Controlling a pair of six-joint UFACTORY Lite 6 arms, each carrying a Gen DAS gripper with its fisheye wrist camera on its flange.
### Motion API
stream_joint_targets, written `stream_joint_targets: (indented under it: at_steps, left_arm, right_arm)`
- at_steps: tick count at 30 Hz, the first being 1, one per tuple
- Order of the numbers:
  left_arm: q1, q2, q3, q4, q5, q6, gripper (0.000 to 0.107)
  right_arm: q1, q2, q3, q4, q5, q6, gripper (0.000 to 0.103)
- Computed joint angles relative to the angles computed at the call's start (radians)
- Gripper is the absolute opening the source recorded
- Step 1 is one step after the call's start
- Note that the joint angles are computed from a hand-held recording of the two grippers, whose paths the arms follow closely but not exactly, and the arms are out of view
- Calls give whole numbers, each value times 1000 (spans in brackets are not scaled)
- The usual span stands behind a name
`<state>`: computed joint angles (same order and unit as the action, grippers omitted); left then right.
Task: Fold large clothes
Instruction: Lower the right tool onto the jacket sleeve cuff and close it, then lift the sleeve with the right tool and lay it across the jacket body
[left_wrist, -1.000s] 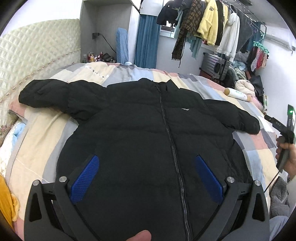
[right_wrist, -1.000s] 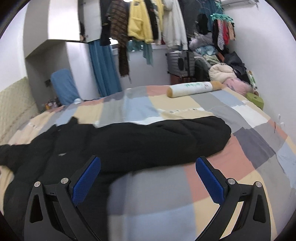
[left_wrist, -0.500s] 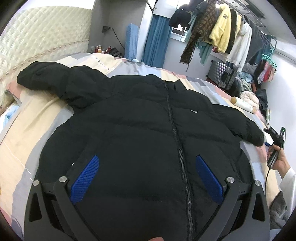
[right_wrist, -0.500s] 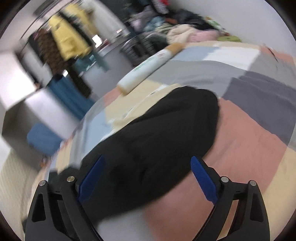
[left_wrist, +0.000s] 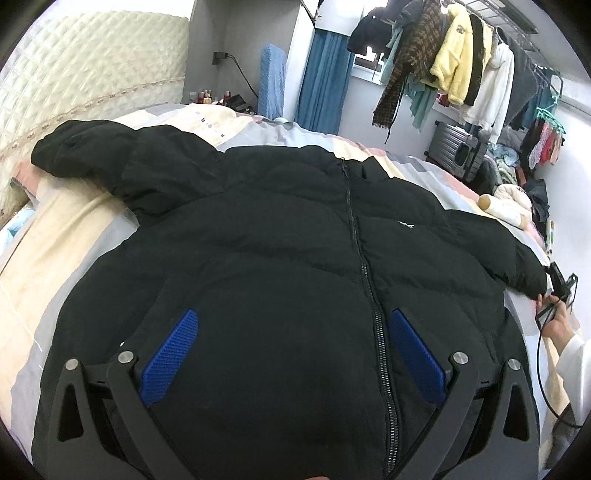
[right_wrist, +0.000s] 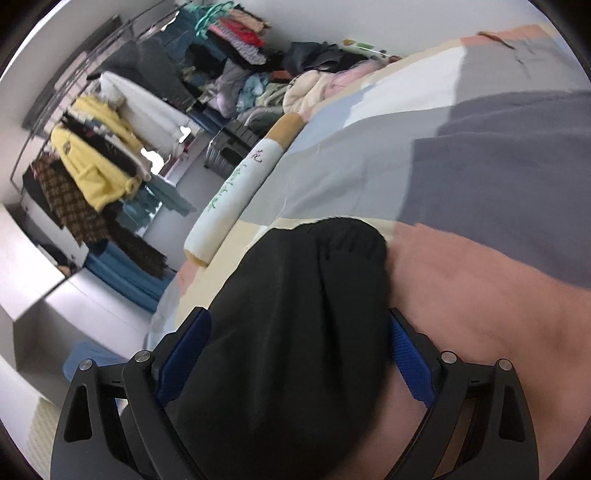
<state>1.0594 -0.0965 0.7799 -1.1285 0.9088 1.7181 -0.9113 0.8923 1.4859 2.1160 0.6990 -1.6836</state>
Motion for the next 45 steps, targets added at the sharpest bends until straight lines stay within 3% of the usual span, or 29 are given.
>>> stream_joint_targets:
  at_steps: [2,3,5,11,18,22,27,37,40,45]
  left_arm:
    - [-6,-7,-12,0,-16,10,103]
    - [-9,-3,-12,3,-22,9,103]
    - [-16,-2,-13,7,-30,0,103]
    - [7,-30,-8,-2,-29,23,103]
    - [113,-100,-4,6,81,95,103]
    - [164,-81,81,78,195,3,103]
    - [274,-65,165,109,344,29,103]
    - [442,47,334,116,538,82,103]
    - [459,89,358,84,535,116,103]
    - [472,178,434,104,584,111,103]
  right_arm:
    - [20,19,51,-32,-50,39,92]
    - [24,26,81,-85,-72,85,87]
    - [23,50,148,-220,-69,191,30]
    - [33,-132,-28,-187,-105,126,12]
    - [-24,-443,-221,-264,-143,180,7]
    - [-28,-631,-234,-487,-180,410,6]
    - [49,-825,-193,-768,-218,727,6]
    - [529,-1079,-9,-1783,-292,1715,7]
    - [728,-1090,64,-2096,-254,2000,7]
    - [1119,-995,245,-2620,-101,2452,7]
